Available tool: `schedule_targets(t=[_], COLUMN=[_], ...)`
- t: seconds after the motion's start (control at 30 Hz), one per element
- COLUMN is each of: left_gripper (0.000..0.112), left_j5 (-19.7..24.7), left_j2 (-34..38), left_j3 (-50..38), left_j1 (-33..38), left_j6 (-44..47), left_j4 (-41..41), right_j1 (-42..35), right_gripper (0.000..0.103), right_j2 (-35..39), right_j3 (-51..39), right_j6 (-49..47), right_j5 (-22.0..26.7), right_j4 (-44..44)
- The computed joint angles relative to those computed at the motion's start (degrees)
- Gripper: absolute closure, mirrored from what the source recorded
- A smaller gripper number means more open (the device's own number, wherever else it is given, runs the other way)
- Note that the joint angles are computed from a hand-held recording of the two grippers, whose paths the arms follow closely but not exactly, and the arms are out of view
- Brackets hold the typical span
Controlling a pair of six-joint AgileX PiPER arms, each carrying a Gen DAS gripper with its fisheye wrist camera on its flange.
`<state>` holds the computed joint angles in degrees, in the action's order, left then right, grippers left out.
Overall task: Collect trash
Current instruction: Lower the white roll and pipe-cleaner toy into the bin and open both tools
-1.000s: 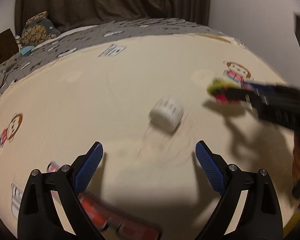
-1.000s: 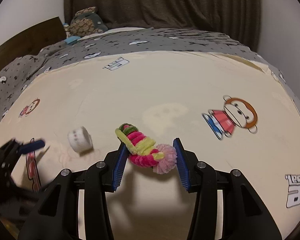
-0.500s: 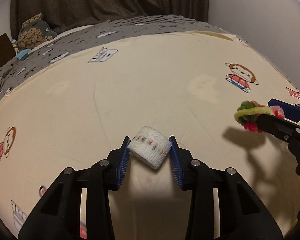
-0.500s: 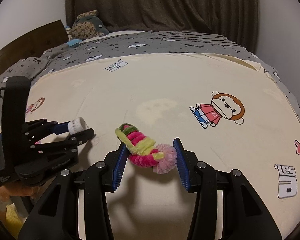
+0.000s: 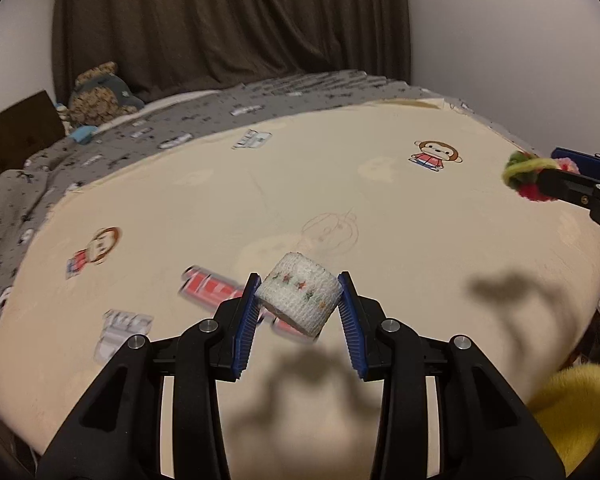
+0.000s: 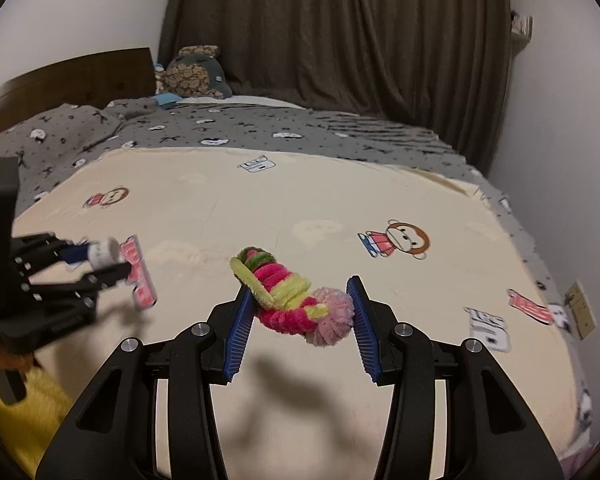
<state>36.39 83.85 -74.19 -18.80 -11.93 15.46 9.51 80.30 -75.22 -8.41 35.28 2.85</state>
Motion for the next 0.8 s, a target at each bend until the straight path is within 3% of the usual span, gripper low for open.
schedule_targets(t=[0.17,0.43,0.63,0.8], left_gripper=[0.075,0.075,0.075,0.076], left_j5=[-0.5,0.9,0.2,-2.4], left_j2=[-12.2,-24.2,-27.8,-25.6], left_j3=[12.3,28.1,37.2,42.0], left_j1=[-2.8,-8.9,-10.3,-8.0], left_j6=[-5.5,-12.0,-9.9,-7.1], left_j4=[3.9,4.6,-1.4,-5.6], right_j1=[1.1,6.4,10.1,14.6], right_gripper=[0.056,0.056,0.056,0.056], right_j2=[-10.4,-22.9,-26.3,-22.9], right_j3=[9.9,26.0,34.6,39.6], right_j6=[-1.6,1.2,6.5,12.3], right_j5=[1.3,3.8,3.8,1.7], right_j4=[1.5,5.2,7.3,5.5])
